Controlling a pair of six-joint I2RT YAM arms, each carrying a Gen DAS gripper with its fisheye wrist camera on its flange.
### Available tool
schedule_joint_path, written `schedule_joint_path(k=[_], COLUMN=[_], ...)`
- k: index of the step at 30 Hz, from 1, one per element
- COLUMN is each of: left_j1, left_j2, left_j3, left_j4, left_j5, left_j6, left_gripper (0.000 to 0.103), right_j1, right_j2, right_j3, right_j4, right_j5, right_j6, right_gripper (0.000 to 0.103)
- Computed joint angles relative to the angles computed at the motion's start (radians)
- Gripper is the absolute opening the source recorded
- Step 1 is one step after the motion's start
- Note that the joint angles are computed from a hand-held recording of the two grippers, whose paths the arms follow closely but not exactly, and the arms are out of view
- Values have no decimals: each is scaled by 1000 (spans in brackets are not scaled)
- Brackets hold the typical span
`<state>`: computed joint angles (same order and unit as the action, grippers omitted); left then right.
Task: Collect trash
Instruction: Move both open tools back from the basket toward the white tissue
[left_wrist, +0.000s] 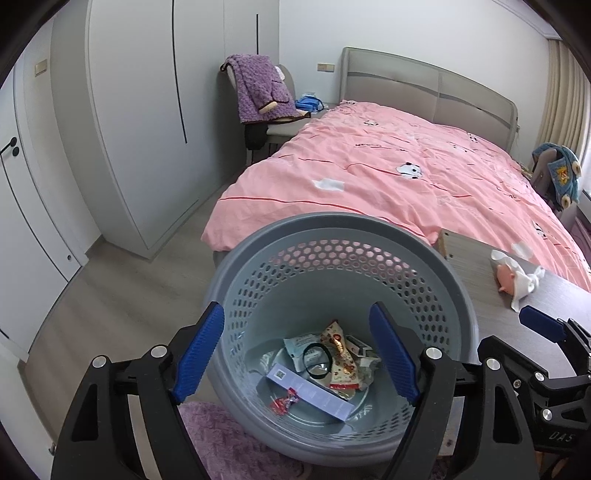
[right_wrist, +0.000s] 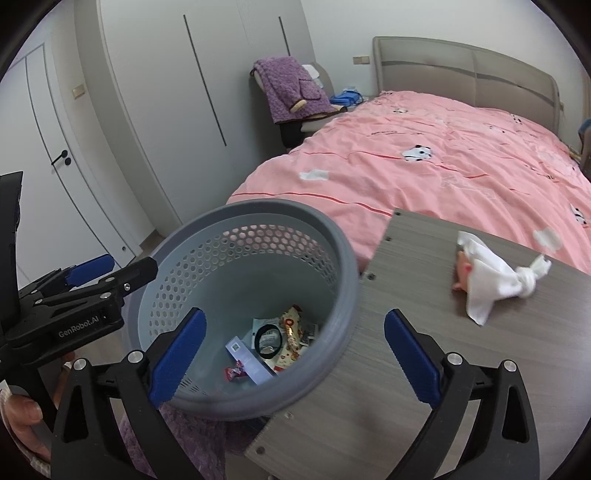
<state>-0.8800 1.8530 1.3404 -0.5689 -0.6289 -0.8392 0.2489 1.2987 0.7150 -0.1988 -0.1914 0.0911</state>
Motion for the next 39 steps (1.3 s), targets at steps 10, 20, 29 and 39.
schedule_joint_path(k=[10,20,29,39], left_j1=[-73,-113,-138,-139], left_j2=[98,261,426,572], left_j3=[138,388,667,929], left_j4=[-30,-115,-212,-327], left_j5=[38,83,116,121], left_j6=[26,80,107,136], left_gripper=[78,78,78,78], right_j1=[-186,-468,-655,-702], right_j2=[-168,-231,-153,-37], right_j3=[-107,-141,-91,-4], right_j4=[-66,-103,-111,-94], right_j5=[-41,-165,-279,-325], right_j6=[-53,-149,-236,-277], right_gripper=[97,97,97,97])
